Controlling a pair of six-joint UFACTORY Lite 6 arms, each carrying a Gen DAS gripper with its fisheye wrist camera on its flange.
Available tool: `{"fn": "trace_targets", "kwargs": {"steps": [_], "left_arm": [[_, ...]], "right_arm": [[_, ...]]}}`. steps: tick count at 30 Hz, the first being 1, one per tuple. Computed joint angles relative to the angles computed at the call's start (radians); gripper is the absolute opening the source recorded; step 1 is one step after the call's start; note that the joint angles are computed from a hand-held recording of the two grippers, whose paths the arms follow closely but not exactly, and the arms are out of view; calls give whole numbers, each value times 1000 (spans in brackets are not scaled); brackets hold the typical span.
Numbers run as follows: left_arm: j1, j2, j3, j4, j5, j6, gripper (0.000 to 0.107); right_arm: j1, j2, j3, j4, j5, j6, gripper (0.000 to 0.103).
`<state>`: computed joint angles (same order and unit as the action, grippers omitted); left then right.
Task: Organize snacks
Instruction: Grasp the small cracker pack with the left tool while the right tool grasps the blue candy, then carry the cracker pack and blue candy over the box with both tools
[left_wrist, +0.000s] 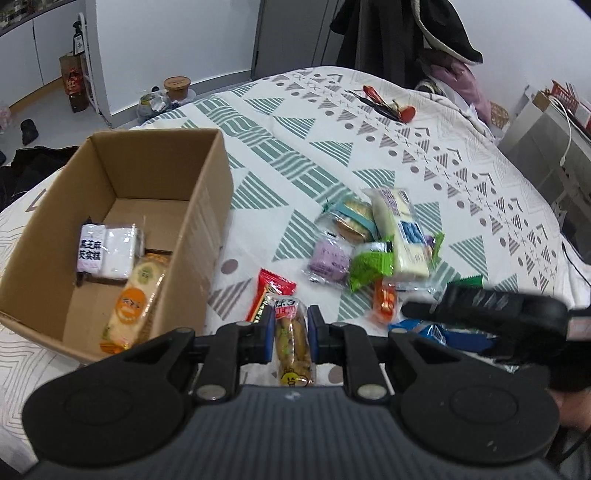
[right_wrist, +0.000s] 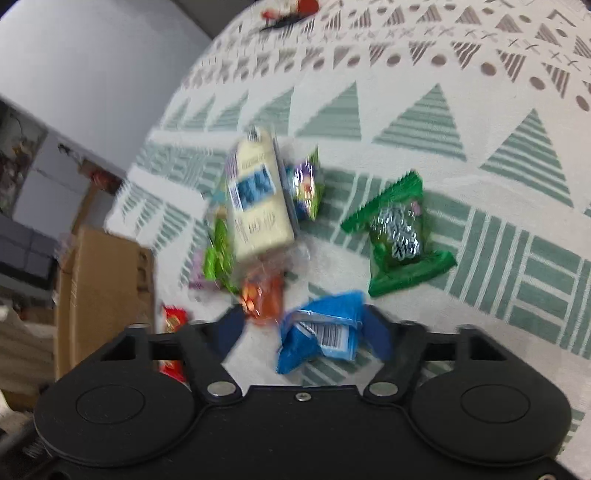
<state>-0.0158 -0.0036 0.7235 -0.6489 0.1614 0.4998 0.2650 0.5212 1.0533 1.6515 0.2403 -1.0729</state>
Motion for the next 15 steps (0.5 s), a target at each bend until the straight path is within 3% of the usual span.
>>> {"fn": "trace_targets", "kwargs": {"steps": [2, 6, 15], "left_arm": [[11, -5, 8, 5, 14, -1, 17], [36, -42, 5, -23, 45, 41, 17], [119, -165, -8, -56, 134, 104, 17]], "right_arm": [[4, 1, -1, -59, 6, 47, 35], [0, -46, -48, 54, 26, -77, 27], [-1, -209, -173, 293, 84, -323, 26]]}}
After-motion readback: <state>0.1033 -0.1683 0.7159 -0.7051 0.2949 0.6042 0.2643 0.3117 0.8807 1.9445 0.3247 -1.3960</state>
